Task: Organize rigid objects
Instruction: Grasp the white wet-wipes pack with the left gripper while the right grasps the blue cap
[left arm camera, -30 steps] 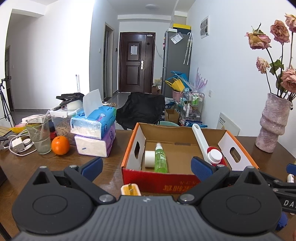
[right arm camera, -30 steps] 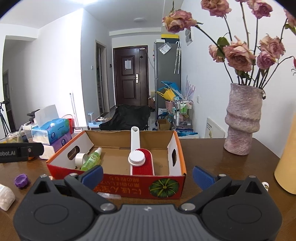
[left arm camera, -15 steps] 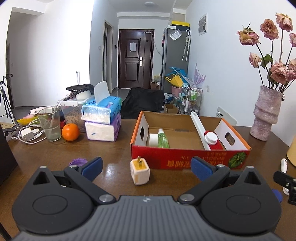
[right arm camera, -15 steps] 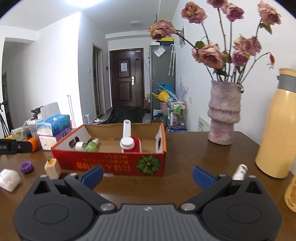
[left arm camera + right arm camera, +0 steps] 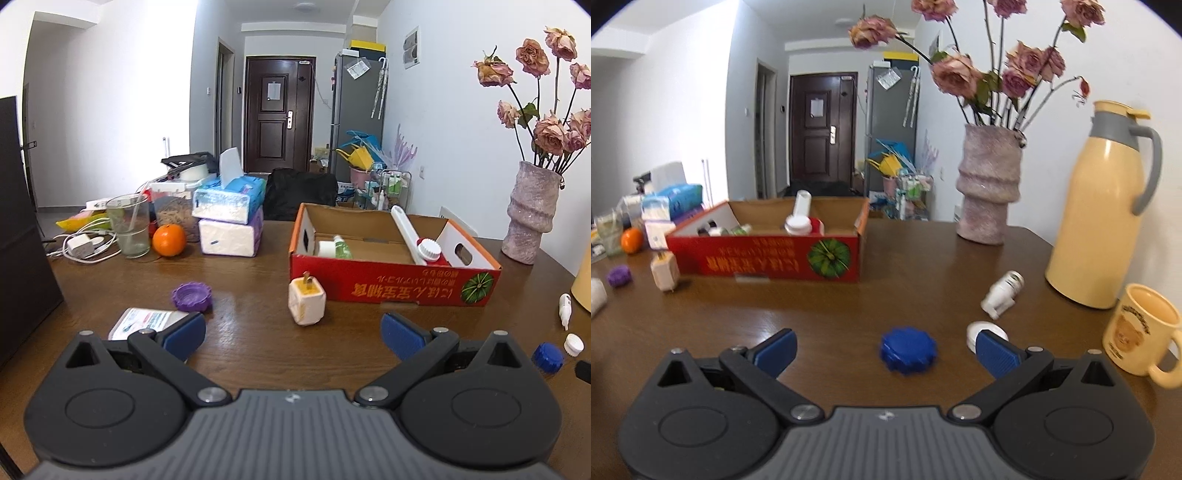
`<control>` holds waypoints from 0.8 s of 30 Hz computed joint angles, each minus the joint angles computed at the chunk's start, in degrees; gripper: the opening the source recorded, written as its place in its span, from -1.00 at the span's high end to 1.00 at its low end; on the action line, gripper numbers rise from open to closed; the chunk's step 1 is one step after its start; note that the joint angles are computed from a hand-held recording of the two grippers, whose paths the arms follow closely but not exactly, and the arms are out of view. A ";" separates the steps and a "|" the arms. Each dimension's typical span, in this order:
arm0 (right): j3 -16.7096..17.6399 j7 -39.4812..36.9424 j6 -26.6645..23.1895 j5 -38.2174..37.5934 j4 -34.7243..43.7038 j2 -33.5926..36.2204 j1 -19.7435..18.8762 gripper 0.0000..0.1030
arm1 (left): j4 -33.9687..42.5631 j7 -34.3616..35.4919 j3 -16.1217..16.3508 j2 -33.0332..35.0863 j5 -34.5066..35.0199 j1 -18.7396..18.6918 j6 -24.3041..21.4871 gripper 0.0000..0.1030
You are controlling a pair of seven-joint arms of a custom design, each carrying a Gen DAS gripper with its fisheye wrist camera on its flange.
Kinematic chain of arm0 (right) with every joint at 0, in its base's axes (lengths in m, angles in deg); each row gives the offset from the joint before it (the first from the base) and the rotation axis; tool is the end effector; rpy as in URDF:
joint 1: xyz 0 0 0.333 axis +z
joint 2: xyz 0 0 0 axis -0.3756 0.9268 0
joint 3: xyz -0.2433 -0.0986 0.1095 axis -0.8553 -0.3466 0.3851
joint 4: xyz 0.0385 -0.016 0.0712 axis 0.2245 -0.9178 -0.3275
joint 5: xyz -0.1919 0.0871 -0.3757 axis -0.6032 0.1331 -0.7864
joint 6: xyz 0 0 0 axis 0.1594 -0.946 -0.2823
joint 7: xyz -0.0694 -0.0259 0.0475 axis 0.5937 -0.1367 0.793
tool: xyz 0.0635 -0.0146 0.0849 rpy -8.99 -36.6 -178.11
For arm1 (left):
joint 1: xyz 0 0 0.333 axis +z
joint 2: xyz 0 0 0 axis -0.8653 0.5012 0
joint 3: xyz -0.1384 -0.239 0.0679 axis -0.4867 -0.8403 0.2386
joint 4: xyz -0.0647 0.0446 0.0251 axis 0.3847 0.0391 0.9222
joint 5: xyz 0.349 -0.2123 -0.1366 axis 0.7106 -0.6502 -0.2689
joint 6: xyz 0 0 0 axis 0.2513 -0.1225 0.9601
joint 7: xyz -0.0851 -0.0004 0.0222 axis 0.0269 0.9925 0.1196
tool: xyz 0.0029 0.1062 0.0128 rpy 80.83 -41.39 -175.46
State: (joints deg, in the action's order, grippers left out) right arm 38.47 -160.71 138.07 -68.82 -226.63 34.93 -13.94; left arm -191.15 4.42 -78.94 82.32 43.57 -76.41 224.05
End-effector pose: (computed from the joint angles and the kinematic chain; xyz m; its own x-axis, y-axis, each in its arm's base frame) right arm 0.4220 0.1979 0.4534 -0.4416 -0.8965 0.0364 -0.4415 0.1818 -0.8787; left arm 0.5720 -0.3192 0.4954 -0.3224 -0.9463 0.0255 -0.4479 0.1288 -0.8847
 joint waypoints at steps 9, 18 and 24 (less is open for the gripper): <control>-0.28 -3.69 -2.08 5.46 -5.22 -4.96 1.07 -1.00 | -4.94 -0.46 -0.63 -3.08 -0.27 2.71 -0.35 -1.00; -0.13 -3.63 0.74 6.56 -7.15 -5.85 -1.65 -0.99 | -6.55 -3.19 -1.39 -4.49 1.61 5.97 -1.86 -1.00; -0.03 -4.16 2.75 5.91 -5.75 -3.52 -2.99 -0.93 | -5.92 -2.40 -1.25 -3.55 1.11 6.94 -3.24 -1.00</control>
State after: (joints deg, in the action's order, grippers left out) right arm 38.45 -164.87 140.82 -62.91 -232.38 31.41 -16.93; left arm -197.07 2.02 -80.19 78.76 44.68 -69.47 220.81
